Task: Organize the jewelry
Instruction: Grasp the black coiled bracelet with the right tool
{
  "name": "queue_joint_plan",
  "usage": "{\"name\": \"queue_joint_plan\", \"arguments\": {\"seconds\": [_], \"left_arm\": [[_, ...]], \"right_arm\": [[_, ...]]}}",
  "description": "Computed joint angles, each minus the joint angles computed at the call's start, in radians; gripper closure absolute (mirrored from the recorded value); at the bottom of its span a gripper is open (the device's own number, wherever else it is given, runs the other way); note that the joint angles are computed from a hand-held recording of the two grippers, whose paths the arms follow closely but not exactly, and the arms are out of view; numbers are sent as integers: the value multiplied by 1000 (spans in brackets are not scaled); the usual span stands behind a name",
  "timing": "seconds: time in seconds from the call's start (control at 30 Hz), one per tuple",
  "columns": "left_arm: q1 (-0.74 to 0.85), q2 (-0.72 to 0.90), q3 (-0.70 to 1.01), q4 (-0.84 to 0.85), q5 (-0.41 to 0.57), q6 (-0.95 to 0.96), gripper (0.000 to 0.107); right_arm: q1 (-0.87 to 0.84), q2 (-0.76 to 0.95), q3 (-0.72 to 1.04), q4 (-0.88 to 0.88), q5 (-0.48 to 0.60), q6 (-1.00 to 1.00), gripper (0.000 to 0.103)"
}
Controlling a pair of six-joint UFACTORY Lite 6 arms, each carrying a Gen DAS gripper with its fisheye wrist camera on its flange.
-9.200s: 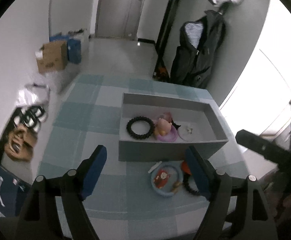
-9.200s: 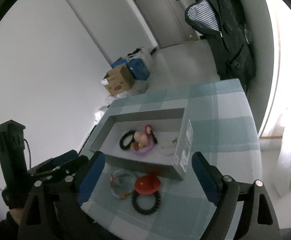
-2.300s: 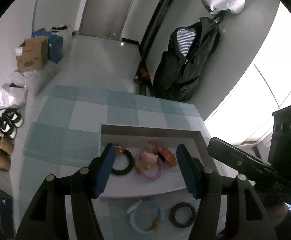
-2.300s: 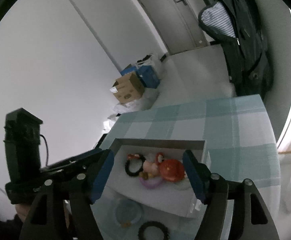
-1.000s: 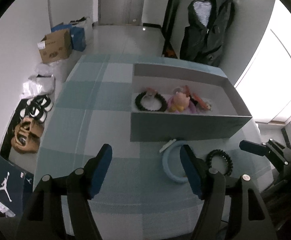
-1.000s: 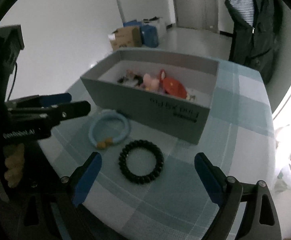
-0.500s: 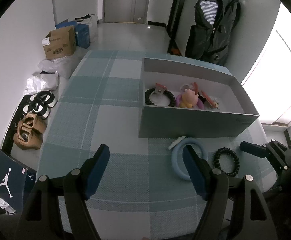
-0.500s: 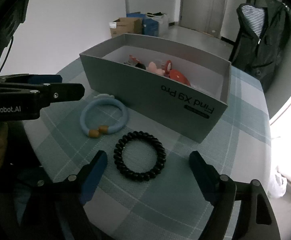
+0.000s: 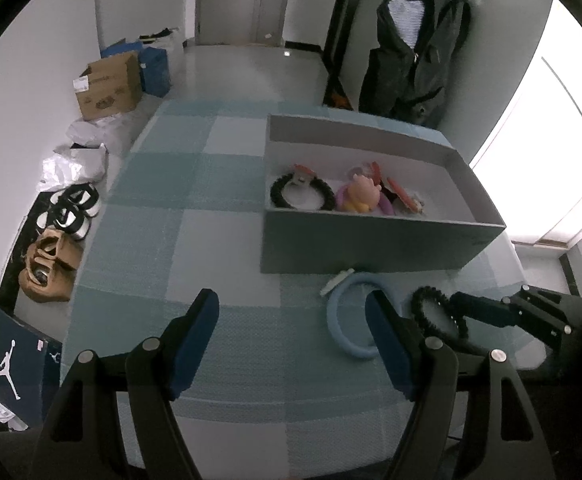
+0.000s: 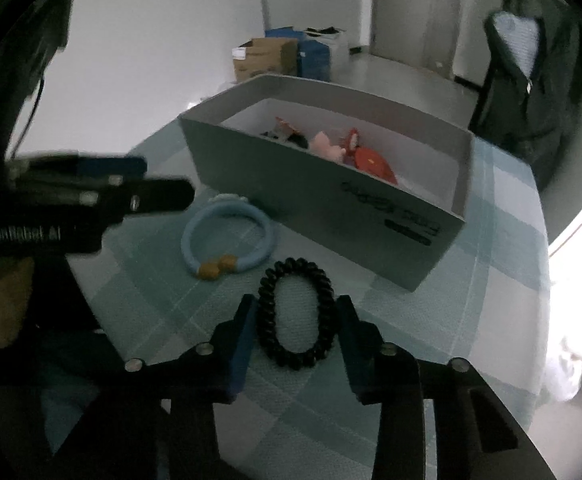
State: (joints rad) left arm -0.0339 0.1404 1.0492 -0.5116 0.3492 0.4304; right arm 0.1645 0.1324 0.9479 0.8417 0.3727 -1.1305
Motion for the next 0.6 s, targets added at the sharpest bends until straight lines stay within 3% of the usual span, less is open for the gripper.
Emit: {"name": "queue_joint_plan", "arguments": {"seconds": [0.4, 0.6], "left_arm": [[-59, 30, 29, -32, 31, 41, 35], [-104, 71, 59, 101, 38, -75, 35]], "right_arm": [[-150, 1, 66, 77, 175, 24, 68], [-214, -5, 74, 98, 223, 21, 68]]}}
